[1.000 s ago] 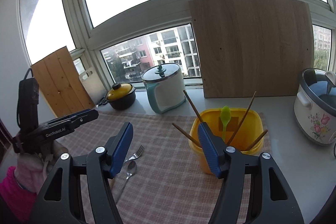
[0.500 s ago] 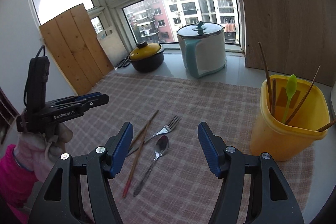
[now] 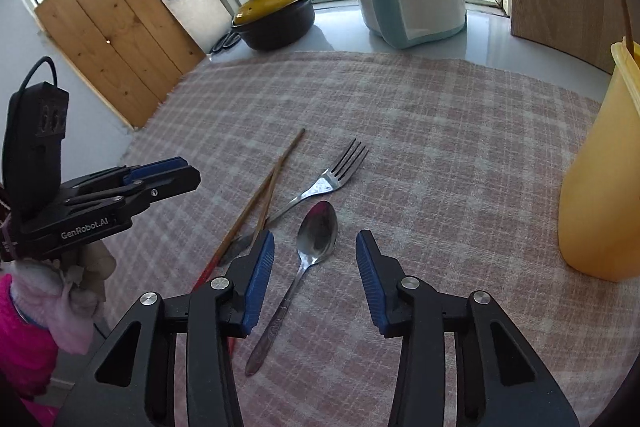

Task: Organize utensils
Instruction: 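Move both tools back down to the chopstick and metal spoon on the cloth, then close the left tool on a chopstick while the right tool grips the metal spoon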

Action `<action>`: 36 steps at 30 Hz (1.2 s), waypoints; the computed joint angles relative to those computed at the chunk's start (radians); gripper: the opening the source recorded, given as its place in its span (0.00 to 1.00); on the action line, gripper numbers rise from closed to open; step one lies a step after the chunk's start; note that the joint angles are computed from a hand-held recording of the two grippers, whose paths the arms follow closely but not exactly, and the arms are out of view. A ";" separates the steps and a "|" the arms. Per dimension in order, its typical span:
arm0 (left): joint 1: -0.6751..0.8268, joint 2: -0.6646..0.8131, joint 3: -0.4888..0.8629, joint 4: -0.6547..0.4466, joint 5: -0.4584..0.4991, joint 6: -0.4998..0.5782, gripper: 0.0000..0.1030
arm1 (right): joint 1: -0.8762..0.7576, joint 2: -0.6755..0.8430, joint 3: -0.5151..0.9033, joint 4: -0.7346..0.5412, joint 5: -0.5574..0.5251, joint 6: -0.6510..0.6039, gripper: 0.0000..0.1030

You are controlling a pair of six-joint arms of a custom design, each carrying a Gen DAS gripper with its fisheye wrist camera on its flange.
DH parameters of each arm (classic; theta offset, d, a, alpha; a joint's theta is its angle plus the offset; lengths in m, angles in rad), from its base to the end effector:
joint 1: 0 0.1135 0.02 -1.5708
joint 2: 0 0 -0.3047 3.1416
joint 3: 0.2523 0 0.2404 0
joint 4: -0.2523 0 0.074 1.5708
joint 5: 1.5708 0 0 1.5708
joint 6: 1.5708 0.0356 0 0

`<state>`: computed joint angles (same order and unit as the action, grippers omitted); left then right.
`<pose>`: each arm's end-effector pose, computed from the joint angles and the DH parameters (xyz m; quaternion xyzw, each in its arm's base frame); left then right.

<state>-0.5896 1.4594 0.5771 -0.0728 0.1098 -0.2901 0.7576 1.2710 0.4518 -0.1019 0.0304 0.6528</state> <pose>0.2003 -0.1387 0.1854 0.1584 0.9384 -0.1761 0.2515 0.1454 0.1360 0.1883 -0.0448 0.9465 0.1959 0.2523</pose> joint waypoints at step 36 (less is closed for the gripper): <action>-0.041 0.315 0.109 0.063 -0.092 0.061 0.13 | -0.077 0.322 0.033 0.203 -0.085 -0.128 0.25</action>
